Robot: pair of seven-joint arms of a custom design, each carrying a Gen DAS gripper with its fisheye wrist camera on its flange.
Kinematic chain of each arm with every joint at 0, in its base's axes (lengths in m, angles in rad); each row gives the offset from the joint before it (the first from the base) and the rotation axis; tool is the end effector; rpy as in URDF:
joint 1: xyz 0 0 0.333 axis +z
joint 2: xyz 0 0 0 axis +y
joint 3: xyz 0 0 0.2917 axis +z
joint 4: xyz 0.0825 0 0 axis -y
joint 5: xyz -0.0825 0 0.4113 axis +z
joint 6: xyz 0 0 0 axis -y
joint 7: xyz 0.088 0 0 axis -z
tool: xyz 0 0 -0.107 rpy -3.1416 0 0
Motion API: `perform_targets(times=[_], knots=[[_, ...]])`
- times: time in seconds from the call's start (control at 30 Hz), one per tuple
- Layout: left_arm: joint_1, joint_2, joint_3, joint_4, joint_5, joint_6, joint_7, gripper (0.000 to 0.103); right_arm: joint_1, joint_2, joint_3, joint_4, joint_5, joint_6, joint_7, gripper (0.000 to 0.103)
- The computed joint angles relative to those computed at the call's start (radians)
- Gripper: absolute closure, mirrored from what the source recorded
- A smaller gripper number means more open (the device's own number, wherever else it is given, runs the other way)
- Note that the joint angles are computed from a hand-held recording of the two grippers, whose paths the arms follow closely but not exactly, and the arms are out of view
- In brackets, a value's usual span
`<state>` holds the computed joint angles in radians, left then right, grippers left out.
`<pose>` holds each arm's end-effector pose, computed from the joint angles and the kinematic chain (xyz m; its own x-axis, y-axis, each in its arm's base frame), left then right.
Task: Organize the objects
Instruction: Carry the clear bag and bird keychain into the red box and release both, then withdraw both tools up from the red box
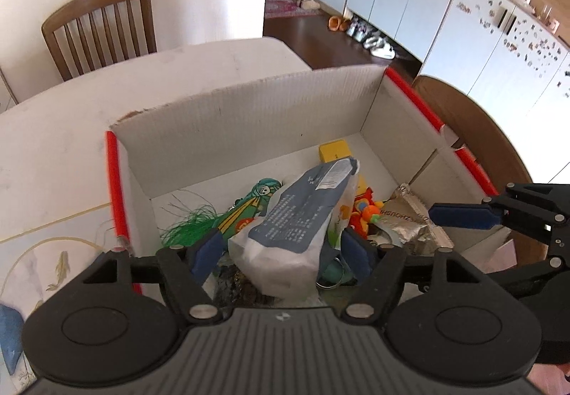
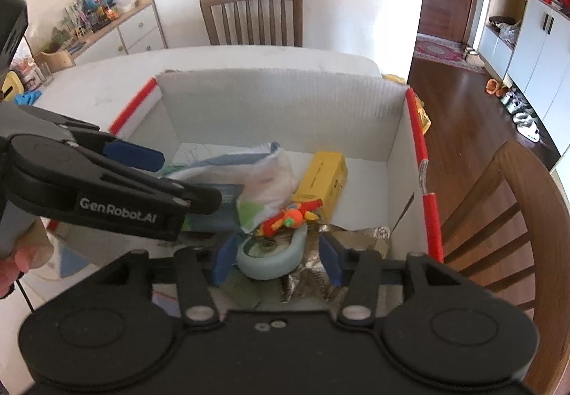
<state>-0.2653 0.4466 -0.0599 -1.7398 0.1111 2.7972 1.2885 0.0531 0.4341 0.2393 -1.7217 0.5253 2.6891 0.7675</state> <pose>0.6794 -0.2295 0.3535 -0.1507 -0.9838 0.0970 -0.8206 0.0698 -0.5673 0.6925 0.1727 0.3596 0.6120 -0.7863 -0.0853 -0.6505 -0.4390 -0.6197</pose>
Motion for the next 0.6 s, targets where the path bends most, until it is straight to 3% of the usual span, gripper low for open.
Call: perform_targets(times=[0.27, 0.6], knots=[[0.007, -0.143, 0.0, -0.174, 0.002, 0.127, 0.001, 0.027, -0.034, -0.107, 0.03, -0.095, 0.185, 0.025, -0.105, 0.033], [0.05, -0.296, -0.03, -0.36, -0.036, 0.272, 0.041, 0.017, 0.023, -0.229, -0.026, -0.19, 0.429, 0.048, -0.228, 0.016]])
